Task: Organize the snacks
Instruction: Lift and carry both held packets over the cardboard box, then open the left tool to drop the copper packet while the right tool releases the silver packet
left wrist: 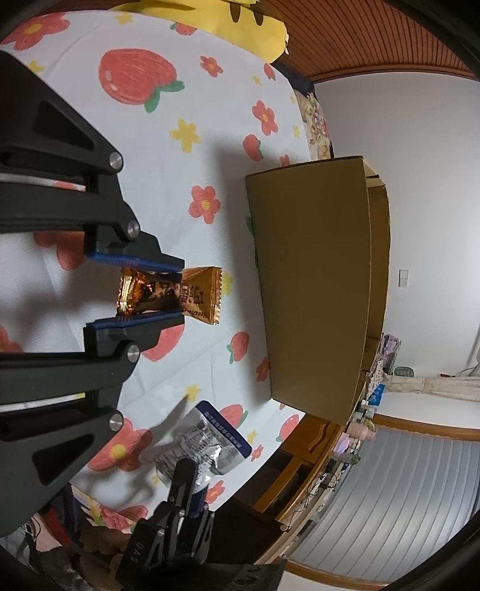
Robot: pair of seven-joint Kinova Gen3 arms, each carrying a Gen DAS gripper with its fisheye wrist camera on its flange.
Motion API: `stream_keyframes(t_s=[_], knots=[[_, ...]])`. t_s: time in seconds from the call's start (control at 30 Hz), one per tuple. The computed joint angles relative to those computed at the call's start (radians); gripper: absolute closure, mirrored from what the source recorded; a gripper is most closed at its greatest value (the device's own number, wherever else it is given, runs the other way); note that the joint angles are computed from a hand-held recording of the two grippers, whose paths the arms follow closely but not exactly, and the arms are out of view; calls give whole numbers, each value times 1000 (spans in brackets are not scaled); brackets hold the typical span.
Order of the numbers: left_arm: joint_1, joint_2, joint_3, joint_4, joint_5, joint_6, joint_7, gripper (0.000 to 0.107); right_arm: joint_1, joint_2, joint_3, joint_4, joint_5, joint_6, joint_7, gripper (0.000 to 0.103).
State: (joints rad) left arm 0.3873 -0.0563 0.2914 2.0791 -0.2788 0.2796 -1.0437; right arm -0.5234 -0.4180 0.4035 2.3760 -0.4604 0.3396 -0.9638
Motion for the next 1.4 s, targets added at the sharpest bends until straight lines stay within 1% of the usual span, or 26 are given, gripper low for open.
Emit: stream_keyframes(t_s=[0.13,0.23,0.3,0.37,0.43,0.5,0.53,0.63,0.7,0.77,0.83,0.9,1.07,1.2,1.3,1.33,1.4], knots=[[-17,-12,25,-10,-65,6,48,89,24,-14,-27,-18,13,16,-12,86],[-17,-15,25,-36,-80,18,44,89,35,-24,-39,-38,29,34,-14,86],[-13,-20,18,-50,-72,20,19,89,71,-21,-78,-56,50,40,-32,86],[-16,-26,16,-67,-70,24,-2,89,90,-23,-96,-76,66,46,-41,86],[-12,-26,1,-92,-40,34,-51,89,117,-24,-120,-100,85,46,-55,86],[-4,-24,-24,-122,16,44,-124,89,121,-18,-122,-121,97,46,-58,86],[-8,-22,-26,-135,24,48,-142,89,129,-14,-129,-135,105,45,-62,86],[-27,-7,-14,-184,-5,63,-139,89,136,3,-134,-172,121,32,-66,86],[-24,7,-32,-219,30,70,-182,89,140,18,-139,-198,132,20,-66,86],[-24,22,-36,-254,28,85,-188,89,145,39,-146,-230,142,17,-66,86],[-24,38,-45,-286,30,97,-190,89,126,56,-129,-265,135,18,-51,86],[-23,51,-61,-318,65,105,-222,89,113,73,-117,-291,124,15,-32,86],[-12,90,-82,-373,1,124,-184,89,103,123,-110,-344,97,-5,15,86],[-2,138,-108,-422,-1,136,-189,89,71,185,-62,-386,14,-17,84,86],[17,172,-131,-451,-15,140,-172,89,92,231,-66,-416,-36,-12,128,86],[18,184,-135,-462,-8,144,-176,89,105,249,-76,-427,-46,-15,134,86],[5,208,-134,-484,36,150,-207,89,119,281,-80,-448,-82,-9,160,86]])
